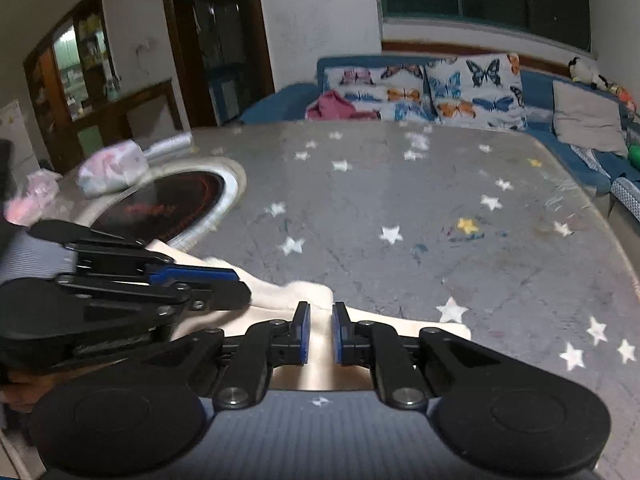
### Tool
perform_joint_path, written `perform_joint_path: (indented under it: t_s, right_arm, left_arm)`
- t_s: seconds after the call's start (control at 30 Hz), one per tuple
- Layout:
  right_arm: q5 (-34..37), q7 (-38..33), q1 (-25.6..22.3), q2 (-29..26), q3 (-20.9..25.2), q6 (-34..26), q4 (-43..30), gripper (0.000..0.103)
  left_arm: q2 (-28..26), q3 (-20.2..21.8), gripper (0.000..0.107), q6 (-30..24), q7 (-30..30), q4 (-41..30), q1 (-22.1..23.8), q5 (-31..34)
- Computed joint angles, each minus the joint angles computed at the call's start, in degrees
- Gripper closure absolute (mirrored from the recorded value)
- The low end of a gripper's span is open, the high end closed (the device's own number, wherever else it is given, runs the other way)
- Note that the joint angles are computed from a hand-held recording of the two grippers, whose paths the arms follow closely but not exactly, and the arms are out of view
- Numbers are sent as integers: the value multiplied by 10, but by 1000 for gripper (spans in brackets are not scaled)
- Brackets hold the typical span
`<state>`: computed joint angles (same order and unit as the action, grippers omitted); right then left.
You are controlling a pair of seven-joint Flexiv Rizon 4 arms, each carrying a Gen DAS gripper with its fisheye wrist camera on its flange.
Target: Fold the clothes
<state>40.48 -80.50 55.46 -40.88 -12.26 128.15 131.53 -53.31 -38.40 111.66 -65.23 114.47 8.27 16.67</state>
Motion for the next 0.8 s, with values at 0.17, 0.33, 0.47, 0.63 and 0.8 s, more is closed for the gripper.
perform_joint_path:
  t_s: [0.17,0.33,0.47,0.63,0.8]
  right_arm:
    - [0,9,-11,-11,8,7,-5,93]
    - [23,-10,34,-7,-20,-11,8,93]
    - [31,-3,45,-11,-24,-8,13,93]
    - [52,-17,79,-1,-32,7,20,91]
    - [62,-45,96,7,-15,15,17,90]
  left_arm:
    - [-16,-1,96,-10,5,-14,-6,-6]
    - [-25,-21,94,-2,-4,-2,19,-4]
    - [-6,-29,94,19,-16,43,55,18]
    - [25,-21,94,57,-35,109,103,56]
    - [38,1,94,84,-55,143,122,86]
